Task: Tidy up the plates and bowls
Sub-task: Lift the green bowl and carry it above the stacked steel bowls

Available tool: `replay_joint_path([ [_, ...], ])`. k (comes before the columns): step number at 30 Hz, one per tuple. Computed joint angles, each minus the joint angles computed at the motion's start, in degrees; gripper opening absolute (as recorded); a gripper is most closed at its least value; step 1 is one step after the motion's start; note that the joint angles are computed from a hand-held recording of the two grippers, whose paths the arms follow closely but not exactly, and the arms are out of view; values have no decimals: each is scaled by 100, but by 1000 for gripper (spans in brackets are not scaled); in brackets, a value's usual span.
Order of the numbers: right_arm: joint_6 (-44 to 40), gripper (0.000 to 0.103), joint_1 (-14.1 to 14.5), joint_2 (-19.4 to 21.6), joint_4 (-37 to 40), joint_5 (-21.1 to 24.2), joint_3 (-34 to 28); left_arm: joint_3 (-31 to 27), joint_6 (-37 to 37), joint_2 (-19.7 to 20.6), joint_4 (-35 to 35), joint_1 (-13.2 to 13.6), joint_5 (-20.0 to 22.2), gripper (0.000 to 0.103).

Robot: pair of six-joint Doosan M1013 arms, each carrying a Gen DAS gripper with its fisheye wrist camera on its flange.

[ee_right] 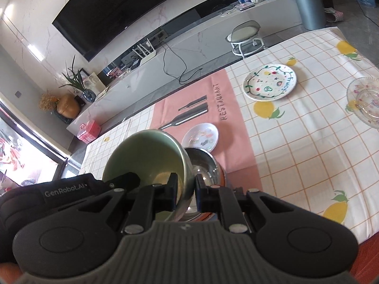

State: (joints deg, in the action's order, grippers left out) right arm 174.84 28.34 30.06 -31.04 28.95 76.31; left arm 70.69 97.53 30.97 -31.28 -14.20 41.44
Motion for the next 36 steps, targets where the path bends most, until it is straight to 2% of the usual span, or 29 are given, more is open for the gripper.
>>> replay_joint_path([
  [5,-572,13,40,189,505,176,-246,100,47,27,-73,138,91,13],
  [17,-1370,11,-31,529,1394,585,-605,-43,-95,240,34,223,408,13],
  [27,-1192,10,-125,583,1072,753,-767,-352,226,434,-142,127,462,13],
  [32,-1316,9,-199,665,1212,853,-828,-498,269,551,107,68,581,13],
  [36,-1604,9,-239,751,1457,858,-891,-504,317,563,417,25,509,13],
])
